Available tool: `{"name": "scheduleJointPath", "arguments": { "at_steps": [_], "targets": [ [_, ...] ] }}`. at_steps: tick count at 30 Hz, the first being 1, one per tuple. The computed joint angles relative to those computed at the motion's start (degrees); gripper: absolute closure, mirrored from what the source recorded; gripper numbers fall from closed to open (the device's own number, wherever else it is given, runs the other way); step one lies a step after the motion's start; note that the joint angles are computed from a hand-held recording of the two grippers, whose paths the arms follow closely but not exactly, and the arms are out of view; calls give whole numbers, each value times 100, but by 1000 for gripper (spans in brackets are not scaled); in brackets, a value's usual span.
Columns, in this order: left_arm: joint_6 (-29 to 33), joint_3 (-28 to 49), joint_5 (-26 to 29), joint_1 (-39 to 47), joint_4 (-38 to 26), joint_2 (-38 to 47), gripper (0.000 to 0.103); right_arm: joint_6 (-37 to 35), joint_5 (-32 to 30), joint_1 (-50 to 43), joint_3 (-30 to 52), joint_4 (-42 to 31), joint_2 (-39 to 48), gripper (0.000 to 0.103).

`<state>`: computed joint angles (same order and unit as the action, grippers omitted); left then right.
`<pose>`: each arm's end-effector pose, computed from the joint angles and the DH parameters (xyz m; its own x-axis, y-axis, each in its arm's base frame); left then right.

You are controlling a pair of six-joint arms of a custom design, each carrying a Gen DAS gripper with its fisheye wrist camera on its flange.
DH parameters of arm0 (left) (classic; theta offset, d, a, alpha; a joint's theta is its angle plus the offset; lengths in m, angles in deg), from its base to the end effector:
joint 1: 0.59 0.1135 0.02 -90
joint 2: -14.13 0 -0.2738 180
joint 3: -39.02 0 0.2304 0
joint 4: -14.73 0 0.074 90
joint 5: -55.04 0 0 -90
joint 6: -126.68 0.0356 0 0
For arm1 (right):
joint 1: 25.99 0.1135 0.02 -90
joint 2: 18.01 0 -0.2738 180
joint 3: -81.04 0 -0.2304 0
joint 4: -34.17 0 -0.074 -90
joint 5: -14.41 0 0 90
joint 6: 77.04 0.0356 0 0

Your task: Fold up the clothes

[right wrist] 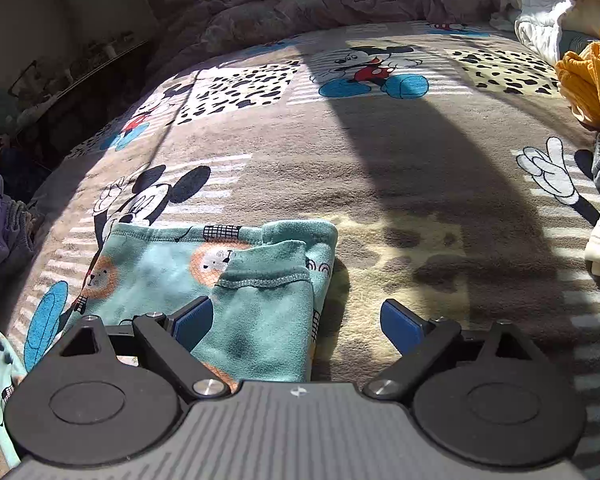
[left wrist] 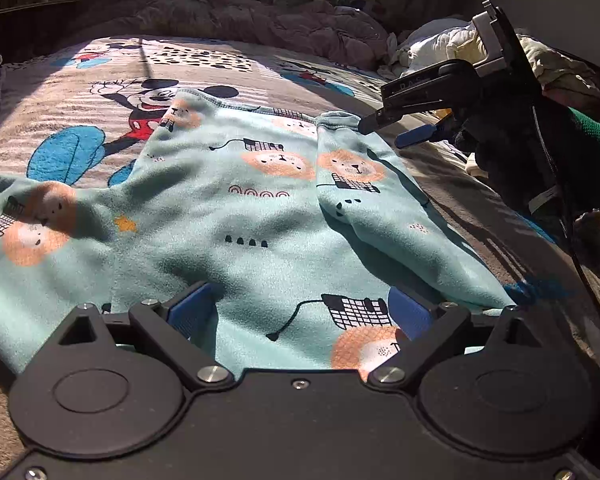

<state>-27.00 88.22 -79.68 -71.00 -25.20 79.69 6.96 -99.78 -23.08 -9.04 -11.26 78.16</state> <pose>0.0849 -0.1639 0.2153 -0.6063 -0.1958 -0.7707 -0.0112 0.9712 -0.2379 0.3433 0.0321 0.2771 -0.7479 -0.1335 -0.6503 -0.3803 0.8890 0.2549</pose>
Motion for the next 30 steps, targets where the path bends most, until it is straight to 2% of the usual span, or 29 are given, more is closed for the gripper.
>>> {"name": "scheduleJointPath", "arguments": {
  "at_steps": [2,8,13,15,17,22,24,25,26,27,29,30],
  "targets": [
    [12,-4,9,7,8,-9,8,-283,1,46,70,-86,61,50],
    [8,-6,0,-9,6,-10,8,-518,53,154,277,-256,229,57],
    [-3,10,-16,-29,-10,11,8,-506,-30,179,362,-301,315,58],
    [-16,17,-24,-39,-16,24,8,-630,-34,230,380,-357,296,60],
    [-32,28,-35,-56,-34,36,8,-760,-6,285,394,-397,271,74],
    [-44,22,-43,-72,-39,30,8,-833,87,349,450,-390,264,78],
    [-41,18,-43,-71,-37,27,8,-774,257,388,421,-270,265,70],
    [-32,19,-40,-65,-35,27,8,-718,359,403,413,-208,287,52],
    [-32,19,-40,-65,-35,27,8,-656,370,395,423,-183,320,48],
    [-19,15,-38,-59,-29,27,8,-605,287,366,469,-220,375,51],
    [8,11,-29,-45,-13,26,8,-551,141,327,529,-273,453,73],
    [16,12,-29,-41,-8,30,8,-553,146,336,478,-209,424,76]
  ]
}}
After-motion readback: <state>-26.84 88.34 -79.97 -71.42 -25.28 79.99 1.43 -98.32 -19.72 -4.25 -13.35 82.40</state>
